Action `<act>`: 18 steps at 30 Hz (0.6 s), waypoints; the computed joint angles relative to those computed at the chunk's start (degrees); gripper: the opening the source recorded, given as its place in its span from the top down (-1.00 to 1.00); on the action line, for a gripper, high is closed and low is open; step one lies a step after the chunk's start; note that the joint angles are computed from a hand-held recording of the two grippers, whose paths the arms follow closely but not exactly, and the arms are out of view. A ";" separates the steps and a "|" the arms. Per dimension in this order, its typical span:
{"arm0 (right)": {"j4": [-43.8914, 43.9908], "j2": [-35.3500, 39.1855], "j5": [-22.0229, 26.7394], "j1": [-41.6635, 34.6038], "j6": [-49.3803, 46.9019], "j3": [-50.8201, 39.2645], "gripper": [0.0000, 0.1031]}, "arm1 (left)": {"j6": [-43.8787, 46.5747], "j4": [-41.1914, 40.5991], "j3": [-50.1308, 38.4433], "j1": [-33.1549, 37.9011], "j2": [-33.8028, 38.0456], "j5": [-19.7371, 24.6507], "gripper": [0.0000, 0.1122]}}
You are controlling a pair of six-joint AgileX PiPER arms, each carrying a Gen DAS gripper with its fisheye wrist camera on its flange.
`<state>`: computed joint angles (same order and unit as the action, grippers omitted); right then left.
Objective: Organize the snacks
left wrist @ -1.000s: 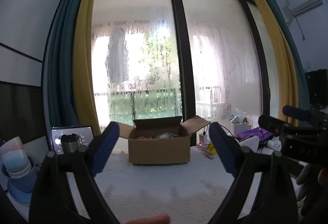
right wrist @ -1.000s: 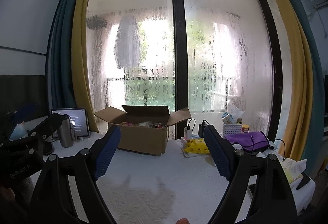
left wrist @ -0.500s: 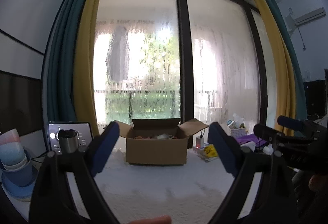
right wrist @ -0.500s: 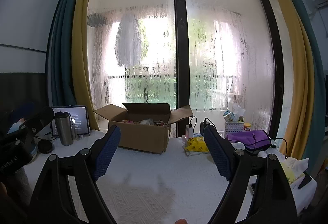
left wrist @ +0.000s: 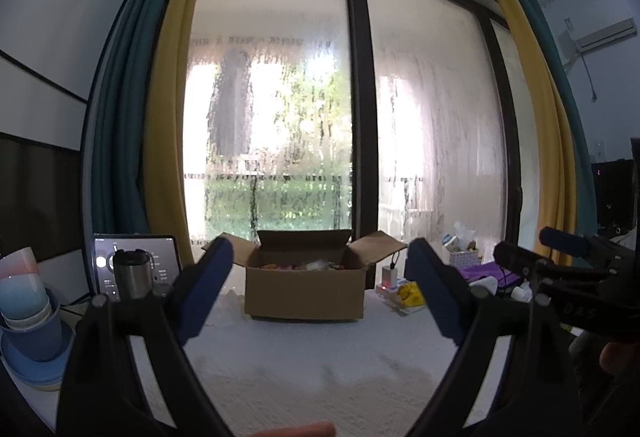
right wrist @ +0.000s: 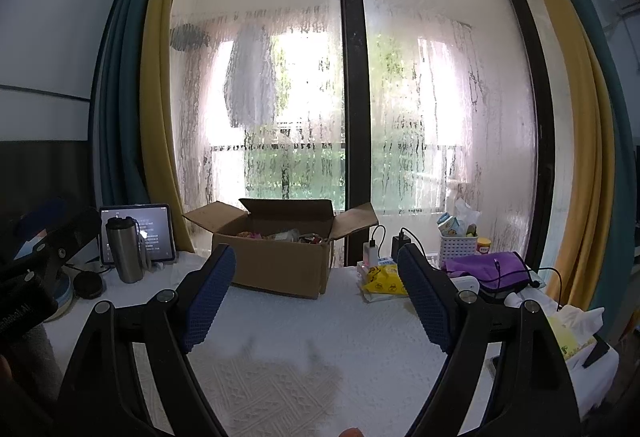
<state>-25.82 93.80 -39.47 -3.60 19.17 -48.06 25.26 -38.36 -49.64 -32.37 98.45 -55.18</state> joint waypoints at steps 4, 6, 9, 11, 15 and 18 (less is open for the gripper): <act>0.84 0.20 -0.54 0.18 -0.81 0.06 -0.66 | -0.20 0.12 0.15 -0.01 0.00 -0.14 -0.60; 0.94 0.35 -0.56 0.21 -0.83 -0.02 -0.66 | -0.30 0.16 0.24 -0.03 -0.04 -0.24 -0.60; 1.15 0.27 -0.52 0.32 -1.07 0.08 -0.66 | -0.32 0.01 0.26 -0.14 -0.01 -0.53 -0.60; 0.99 0.30 -0.47 0.30 -0.91 0.05 -0.66 | -0.28 0.01 0.24 -0.09 0.00 -0.49 -0.60; 0.18 0.73 -0.46 -0.04 -0.30 -0.42 -0.66 | -0.27 0.00 0.24 -0.14 -0.04 -0.51 -0.60; -0.70 0.96 -0.56 -0.28 0.48 -0.71 -0.66 | -0.55 0.42 0.37 0.07 -0.16 -0.28 -0.60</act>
<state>-26.52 94.76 -40.02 -3.88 19.65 -48.77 24.71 -37.94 -49.27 -32.30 98.29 -55.46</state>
